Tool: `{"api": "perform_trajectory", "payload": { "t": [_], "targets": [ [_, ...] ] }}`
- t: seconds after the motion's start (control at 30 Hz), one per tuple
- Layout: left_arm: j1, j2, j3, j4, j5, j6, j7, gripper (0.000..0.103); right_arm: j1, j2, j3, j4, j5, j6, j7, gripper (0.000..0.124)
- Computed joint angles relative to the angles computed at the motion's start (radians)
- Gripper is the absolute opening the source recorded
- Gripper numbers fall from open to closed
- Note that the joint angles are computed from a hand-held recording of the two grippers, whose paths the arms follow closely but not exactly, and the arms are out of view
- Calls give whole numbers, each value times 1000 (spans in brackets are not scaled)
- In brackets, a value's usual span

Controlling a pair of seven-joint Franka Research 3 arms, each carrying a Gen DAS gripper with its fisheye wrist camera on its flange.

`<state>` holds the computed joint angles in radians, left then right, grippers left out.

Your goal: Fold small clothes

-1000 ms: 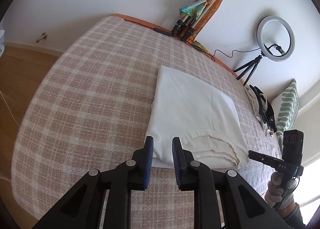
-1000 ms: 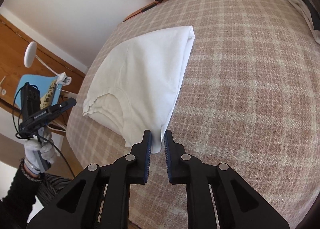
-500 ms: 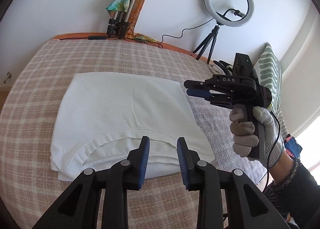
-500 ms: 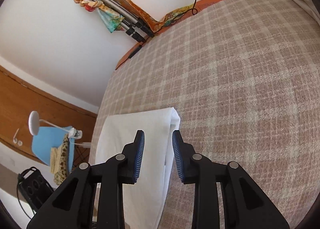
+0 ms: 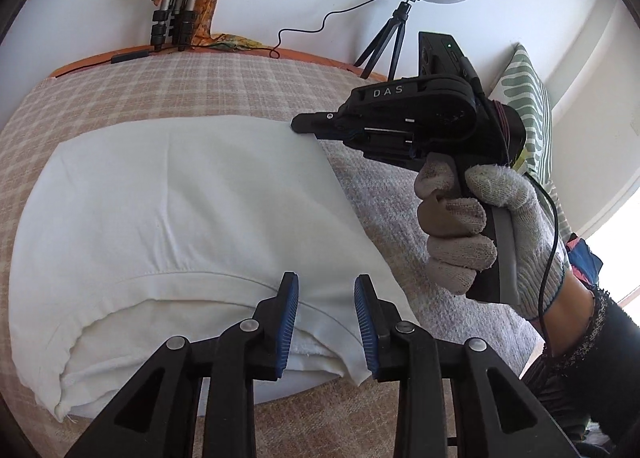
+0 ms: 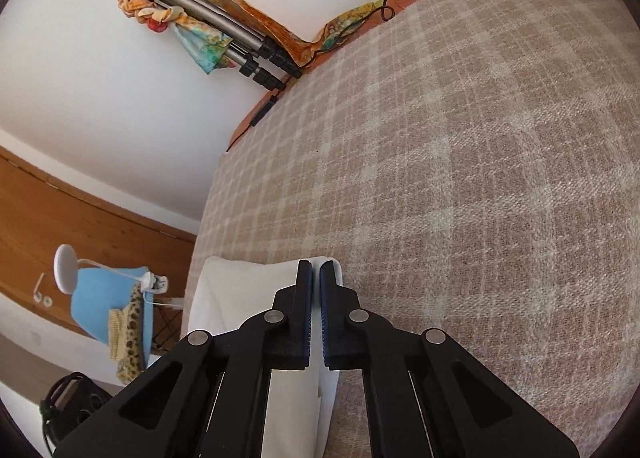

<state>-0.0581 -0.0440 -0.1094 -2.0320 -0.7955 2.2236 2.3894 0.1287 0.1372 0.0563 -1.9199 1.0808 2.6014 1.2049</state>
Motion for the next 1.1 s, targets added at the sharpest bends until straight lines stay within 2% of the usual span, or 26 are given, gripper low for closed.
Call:
{"api": "perform_trajectory", "payload": {
  "t": [0.1,0.17,0.27,0.4,0.47,0.53,0.6,0.63,0.73,0.8,0.83,0.87,0.9,1.0,1.1],
  "targets": [
    [-13,-26,-9,-51,-20,60,52,33,36,4,-19,-9,-217,104,150,0],
    [-23,-38,-8,-59,4,68,66,35,20,9,-10,0,-198,99,137,0],
    [-25,-47,6,-56,8,30,61,35,15,-15,4,-5,-179,114,75,4],
    [-20,-82,25,-68,17,30,64,36,53,-55,5,-24,-313,148,106,4],
    [-12,-91,44,-67,2,39,76,41,77,-75,3,-44,-420,161,154,4],
    [-1,-98,56,-72,3,76,74,48,94,-91,1,-62,-521,160,200,11],
    [17,-91,72,-65,10,92,47,48,103,-110,0,-87,-576,162,241,33],
    [27,-84,79,-58,15,93,27,49,105,-119,-3,-102,-604,166,271,38],
    [65,-52,97,-29,14,94,-38,57,102,-144,-10,-146,-696,172,360,40],
    [94,-29,107,-6,1,79,-85,62,97,-157,-17,-165,-652,158,348,45],
    [109,-15,112,9,-13,56,-107,67,94,-161,-23,-168,-583,136,308,50],
    [127,0,117,25,-27,29,-135,69,90,-163,-31,-167,-498,107,254,60],
    [145,17,121,41,-44,-2,-164,71,86,-167,-39,-169,-409,81,201,62],
    [197,66,119,86,-84,-91,-248,71,68,-169,-57,-168,-224,6,110,62],
    [236,111,104,117,-103,-150,-314,71,50,-164,-65,-167,-102,-47,59,62]
  ]
}}
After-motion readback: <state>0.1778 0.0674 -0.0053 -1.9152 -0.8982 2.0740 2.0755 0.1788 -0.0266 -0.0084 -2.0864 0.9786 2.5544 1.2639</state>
